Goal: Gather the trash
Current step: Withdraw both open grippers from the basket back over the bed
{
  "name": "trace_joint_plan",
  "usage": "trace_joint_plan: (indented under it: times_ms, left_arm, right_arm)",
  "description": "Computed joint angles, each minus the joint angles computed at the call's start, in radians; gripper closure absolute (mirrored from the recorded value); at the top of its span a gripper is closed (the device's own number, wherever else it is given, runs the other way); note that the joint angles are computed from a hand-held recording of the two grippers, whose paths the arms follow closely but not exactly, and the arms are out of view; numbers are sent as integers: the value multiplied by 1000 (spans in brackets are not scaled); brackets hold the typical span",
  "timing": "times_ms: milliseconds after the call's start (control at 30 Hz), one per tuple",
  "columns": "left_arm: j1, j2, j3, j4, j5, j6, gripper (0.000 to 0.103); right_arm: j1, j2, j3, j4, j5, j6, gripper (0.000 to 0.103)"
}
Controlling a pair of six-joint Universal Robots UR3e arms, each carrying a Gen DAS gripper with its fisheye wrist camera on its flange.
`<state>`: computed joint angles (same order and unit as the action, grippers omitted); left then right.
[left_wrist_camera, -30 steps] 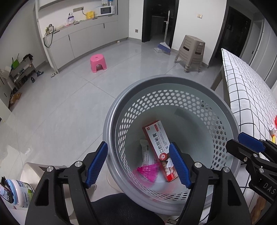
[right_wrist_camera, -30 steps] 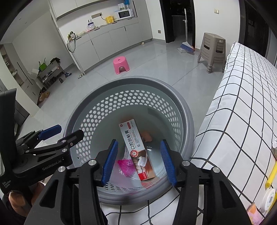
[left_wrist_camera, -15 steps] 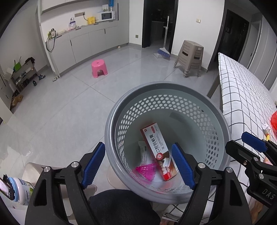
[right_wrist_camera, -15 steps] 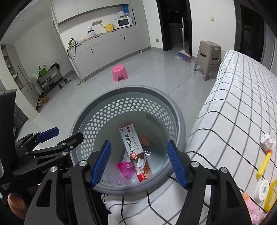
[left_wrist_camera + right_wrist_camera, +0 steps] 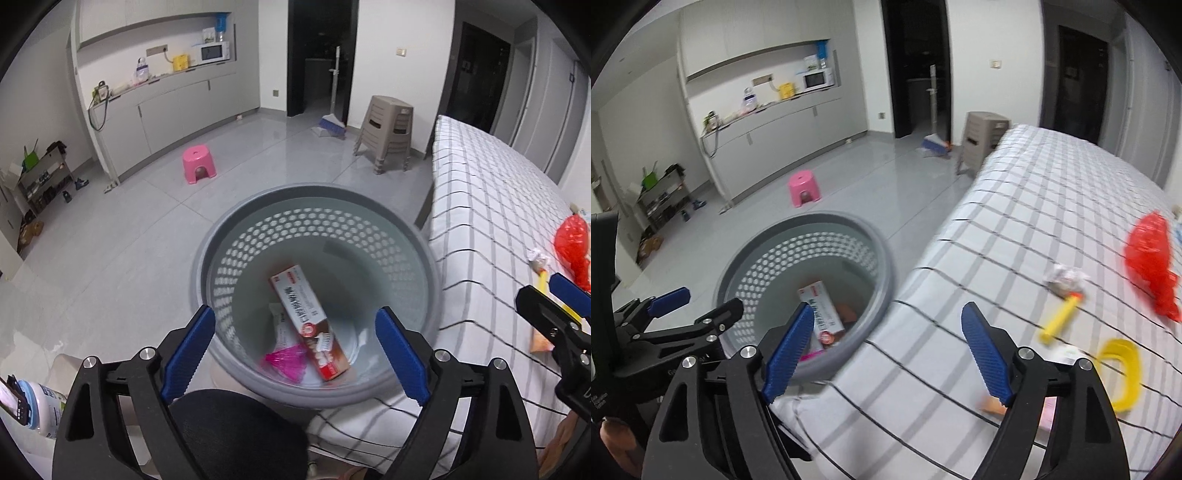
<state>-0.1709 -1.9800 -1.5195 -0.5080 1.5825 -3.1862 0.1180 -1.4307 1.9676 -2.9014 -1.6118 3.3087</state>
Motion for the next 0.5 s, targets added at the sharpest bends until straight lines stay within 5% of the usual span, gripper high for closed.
trace_joint_plan:
  times_ms: [300,500]
  left_arm:
    - [-126,-27,81,-31,-27,-46,12]
    - [-233,-87,179,-73,-25,-83,11]
  right_arm:
    - [-231,-403,334,35,-5,-90,22]
    - [-548,-713,512,204,143,-231,22]
